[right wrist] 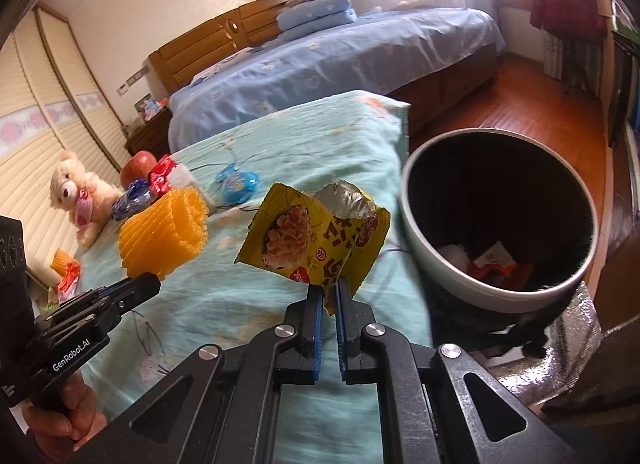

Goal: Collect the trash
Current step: 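Carry the yellow foam net and chip bag over the trash bin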

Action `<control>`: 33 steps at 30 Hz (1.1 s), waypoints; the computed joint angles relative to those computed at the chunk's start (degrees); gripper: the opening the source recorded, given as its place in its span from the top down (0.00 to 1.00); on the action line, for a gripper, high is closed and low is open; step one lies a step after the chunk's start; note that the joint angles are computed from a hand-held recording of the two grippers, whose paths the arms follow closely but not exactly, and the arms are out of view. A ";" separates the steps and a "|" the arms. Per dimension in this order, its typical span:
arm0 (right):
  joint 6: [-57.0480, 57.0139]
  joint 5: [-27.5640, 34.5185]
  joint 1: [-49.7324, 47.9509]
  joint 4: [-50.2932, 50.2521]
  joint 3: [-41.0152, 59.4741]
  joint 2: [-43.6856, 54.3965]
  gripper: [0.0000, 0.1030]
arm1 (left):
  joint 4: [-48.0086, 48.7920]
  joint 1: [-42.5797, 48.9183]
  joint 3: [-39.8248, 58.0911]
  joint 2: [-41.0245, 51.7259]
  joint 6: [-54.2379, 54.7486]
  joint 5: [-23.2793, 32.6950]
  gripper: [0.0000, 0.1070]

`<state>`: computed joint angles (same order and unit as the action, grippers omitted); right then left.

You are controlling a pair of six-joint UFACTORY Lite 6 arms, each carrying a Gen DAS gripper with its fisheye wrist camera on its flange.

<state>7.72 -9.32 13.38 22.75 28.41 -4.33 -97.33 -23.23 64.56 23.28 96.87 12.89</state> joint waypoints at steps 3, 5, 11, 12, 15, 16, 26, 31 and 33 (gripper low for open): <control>2.46 0.31 -2.47 -3.52 -2.13 -2.27 0.95 | -0.05 -1.98 1.09 0.72 -0.29 -0.76 0.91; 5.42 0.56 -4.46 -7.35 -3.05 -3.18 0.95 | 1.53 -3.09 2.32 1.63 -2.13 -0.92 0.91; 17.31 1.32 -10.91 -22.44 -5.21 -5.37 0.95 | 11.23 -5.98 7.31 4.82 -12.33 -1.61 0.91; 19.91 1.42 -12.10 -25.70 -5.47 -5.64 0.95 | 13.18 -6.47 8.29 5.43 -14.26 -1.66 0.91; 29.45 1.54 -15.85 -37.30 -6.23 -6.51 0.95 | 19.29 -8.34 11.15 7.15 -20.68 -2.28 0.91; 32.26 1.55 -17.10 -40.82 -6.31 -6.64 0.95 | 21.19 -8.95 12.05 7.71 -22.68 -2.42 0.91; 51.73 -0.12 -26.14 -65.88 -4.11 -3.50 0.95 | 45.41 -13.18 22.59 14.49 -47.15 -1.41 0.91; 59.30 -1.40 -30.32 -76.13 -2.18 -1.50 0.95 | 56.63 -14.80 28.93 18.18 -58.56 0.36 0.91; 61.03 -1.93 -31.63 -78.65 -1.05 -0.23 0.95 | 60.46 -15.34 31.48 19.82 -62.38 1.22 0.91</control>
